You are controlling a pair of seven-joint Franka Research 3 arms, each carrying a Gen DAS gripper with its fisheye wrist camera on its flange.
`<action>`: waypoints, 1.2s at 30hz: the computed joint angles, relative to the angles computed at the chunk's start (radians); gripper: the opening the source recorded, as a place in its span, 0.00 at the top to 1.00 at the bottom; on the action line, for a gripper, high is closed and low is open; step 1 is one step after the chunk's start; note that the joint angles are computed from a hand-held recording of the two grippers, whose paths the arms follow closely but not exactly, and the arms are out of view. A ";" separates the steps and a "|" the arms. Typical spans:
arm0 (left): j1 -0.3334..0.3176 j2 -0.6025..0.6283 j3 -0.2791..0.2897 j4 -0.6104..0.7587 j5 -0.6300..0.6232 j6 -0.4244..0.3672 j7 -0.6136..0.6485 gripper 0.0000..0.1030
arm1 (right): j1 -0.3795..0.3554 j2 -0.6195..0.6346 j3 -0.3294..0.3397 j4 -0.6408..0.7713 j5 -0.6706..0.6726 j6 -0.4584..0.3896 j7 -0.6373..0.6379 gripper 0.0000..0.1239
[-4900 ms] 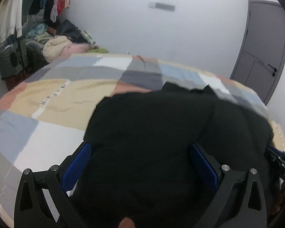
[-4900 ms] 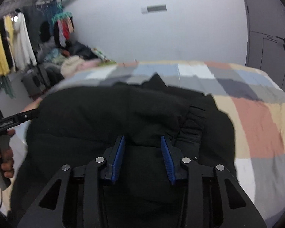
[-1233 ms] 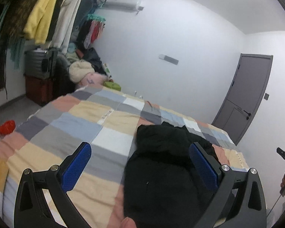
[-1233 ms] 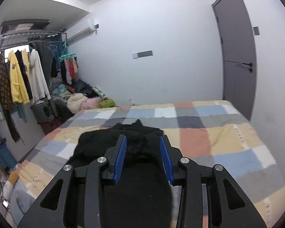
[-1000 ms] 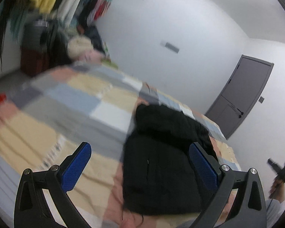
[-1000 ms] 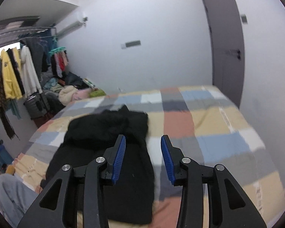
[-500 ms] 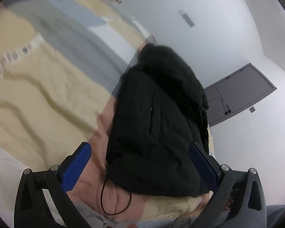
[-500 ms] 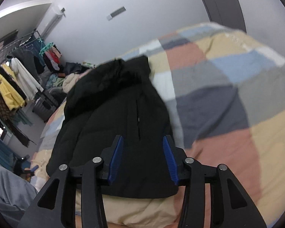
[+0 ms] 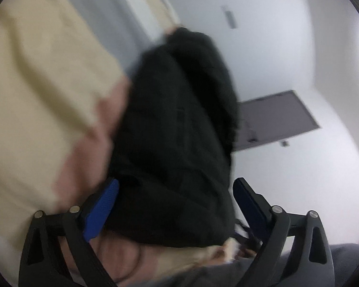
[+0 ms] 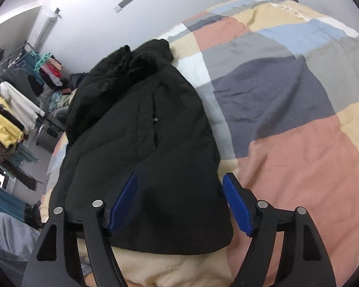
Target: Fold large clothes
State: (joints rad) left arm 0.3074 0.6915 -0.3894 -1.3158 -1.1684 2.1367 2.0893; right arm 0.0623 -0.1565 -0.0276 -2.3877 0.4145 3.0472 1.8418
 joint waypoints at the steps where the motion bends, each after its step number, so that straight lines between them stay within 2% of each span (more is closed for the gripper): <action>1: 0.005 0.001 -0.010 0.001 -0.012 -0.009 0.014 0.08 | 0.011 0.000 -0.009 -0.002 0.021 0.003 -0.012 0.41; 5: 0.058 0.035 -0.063 0.019 -0.126 -0.113 0.110 0.08 | 0.041 0.000 -0.029 -0.009 0.087 0.018 -0.052 0.40; 8: 0.078 0.053 -0.076 0.032 -0.179 -0.215 0.169 0.08 | 0.152 -0.001 -0.105 0.006 0.317 0.030 -0.249 0.40; 9: 0.074 0.050 -0.071 0.030 -0.184 -0.226 0.178 0.07 | 0.150 0.000 -0.100 0.011 0.331 0.030 -0.261 0.38; 12: -0.001 0.012 0.002 0.032 -0.081 -0.139 0.117 0.07 | 0.164 0.014 -0.106 0.032 0.438 0.023 -0.354 0.37; 14: -0.042 -0.003 0.040 0.031 0.002 -0.068 0.048 0.08 | 0.137 0.028 -0.084 0.042 0.441 0.011 -0.345 0.37; 16: -0.053 -0.022 0.047 0.008 0.034 0.006 0.028 0.08 | 0.088 0.041 -0.050 0.045 0.354 -0.015 -0.260 0.37; 17: -0.053 -0.038 0.046 -0.013 0.039 0.046 0.026 0.08 | 0.087 0.048 -0.050 0.052 0.367 -0.028 -0.271 0.37; 20: -0.074 -0.087 0.072 -0.067 0.105 0.160 -0.019 0.07 | 0.110 0.057 -0.059 0.069 0.515 -0.036 -0.393 0.36; 21: -0.067 -0.090 0.070 -0.073 0.118 0.161 -0.030 0.08 | 0.112 0.056 -0.056 0.072 0.548 -0.035 -0.421 0.36; 24: -0.016 -0.061 0.035 -0.059 0.087 0.065 -0.040 0.07 | 0.109 0.048 -0.041 0.072 0.576 -0.031 -0.451 0.36; 27: -0.011 -0.054 0.032 -0.069 0.087 0.040 -0.059 0.08 | 0.112 0.044 -0.034 0.080 0.603 -0.027 -0.478 0.36; 33: 0.088 -0.037 -0.043 -0.096 -0.172 -0.134 0.060 0.08 | 0.156 0.024 -0.038 0.112 0.778 -0.004 -0.655 0.36; 36: 0.095 -0.008 -0.035 -0.073 -0.249 -0.203 0.098 0.07 | 0.156 0.030 -0.031 0.129 0.815 0.002 -0.686 0.35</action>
State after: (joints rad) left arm 0.4022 0.6835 -0.4246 -1.3884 -1.4175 1.9333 2.1869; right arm 0.2188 -0.1260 -0.0584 -2.2586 1.2293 3.0488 1.1557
